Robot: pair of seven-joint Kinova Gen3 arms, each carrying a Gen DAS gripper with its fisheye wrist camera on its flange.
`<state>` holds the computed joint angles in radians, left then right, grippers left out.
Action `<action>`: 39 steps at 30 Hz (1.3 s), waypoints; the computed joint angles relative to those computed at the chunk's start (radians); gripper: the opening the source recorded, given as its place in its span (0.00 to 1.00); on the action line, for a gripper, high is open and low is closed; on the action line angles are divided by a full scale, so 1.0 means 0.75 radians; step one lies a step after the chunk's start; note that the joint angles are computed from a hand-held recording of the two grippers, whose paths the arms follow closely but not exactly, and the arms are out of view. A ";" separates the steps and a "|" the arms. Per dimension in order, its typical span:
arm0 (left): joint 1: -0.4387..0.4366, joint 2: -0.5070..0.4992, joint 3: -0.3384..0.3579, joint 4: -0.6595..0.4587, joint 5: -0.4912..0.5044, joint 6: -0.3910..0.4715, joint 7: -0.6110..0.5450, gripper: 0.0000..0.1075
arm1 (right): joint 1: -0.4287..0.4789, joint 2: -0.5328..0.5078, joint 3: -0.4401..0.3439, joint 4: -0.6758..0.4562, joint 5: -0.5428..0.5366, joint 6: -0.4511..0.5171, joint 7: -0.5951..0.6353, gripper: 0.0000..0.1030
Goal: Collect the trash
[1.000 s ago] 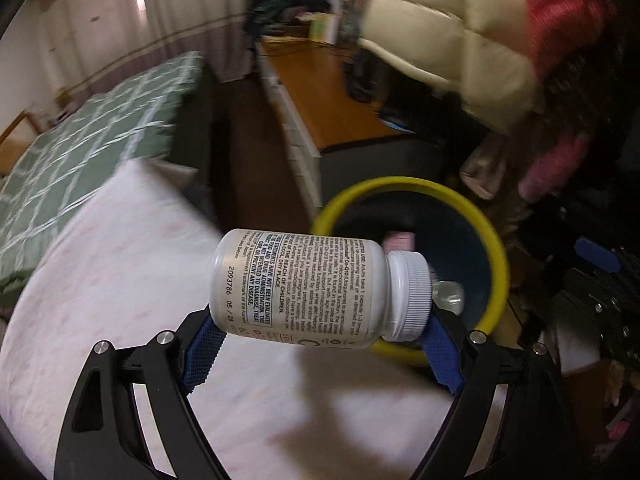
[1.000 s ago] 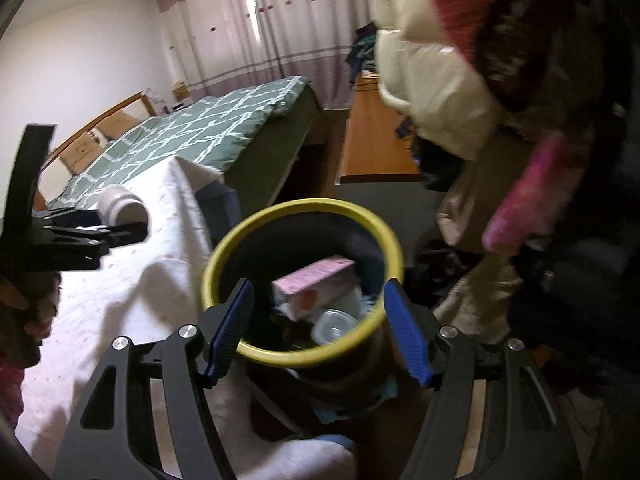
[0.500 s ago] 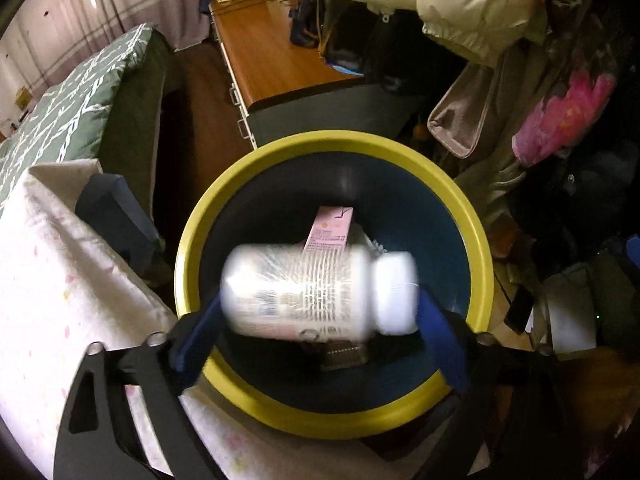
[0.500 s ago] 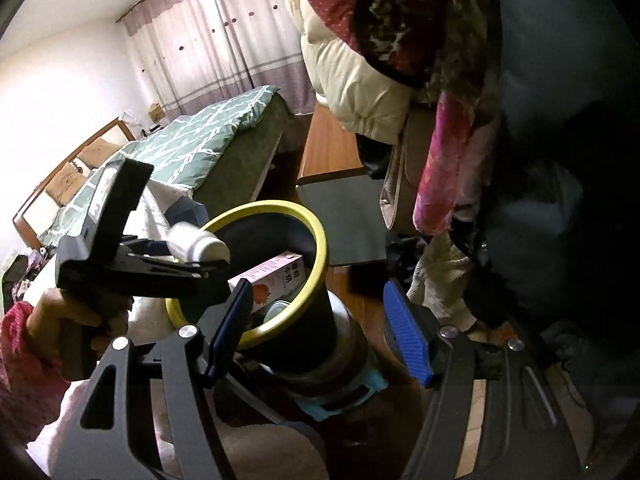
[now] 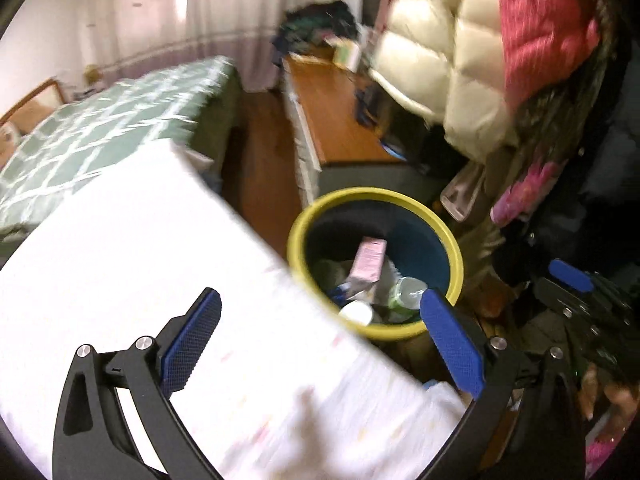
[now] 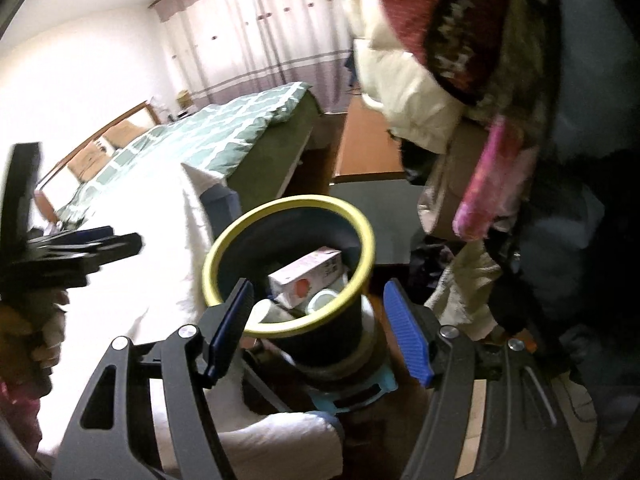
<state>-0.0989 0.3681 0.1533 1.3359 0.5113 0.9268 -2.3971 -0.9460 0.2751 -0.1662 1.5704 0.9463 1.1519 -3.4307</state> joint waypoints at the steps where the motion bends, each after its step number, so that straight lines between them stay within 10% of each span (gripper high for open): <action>1: -0.042 -0.055 -0.026 0.062 0.053 -0.011 -0.045 0.91 | -0.002 0.010 -0.004 -0.018 0.002 -0.001 0.021 0.63; 13: -0.365 -0.549 -0.404 0.635 0.484 -0.217 -0.391 0.91 | -0.164 0.126 0.034 -0.257 0.073 0.031 0.258 0.67; 24: -0.427 -0.740 -0.734 0.810 0.625 -0.052 -0.599 0.91 | -0.321 0.138 0.057 -0.328 0.147 0.166 0.302 0.72; 39: -0.397 -0.800 -0.760 0.836 0.572 -0.129 -0.542 0.91 | -0.359 0.145 0.043 -0.338 0.189 0.257 0.264 0.73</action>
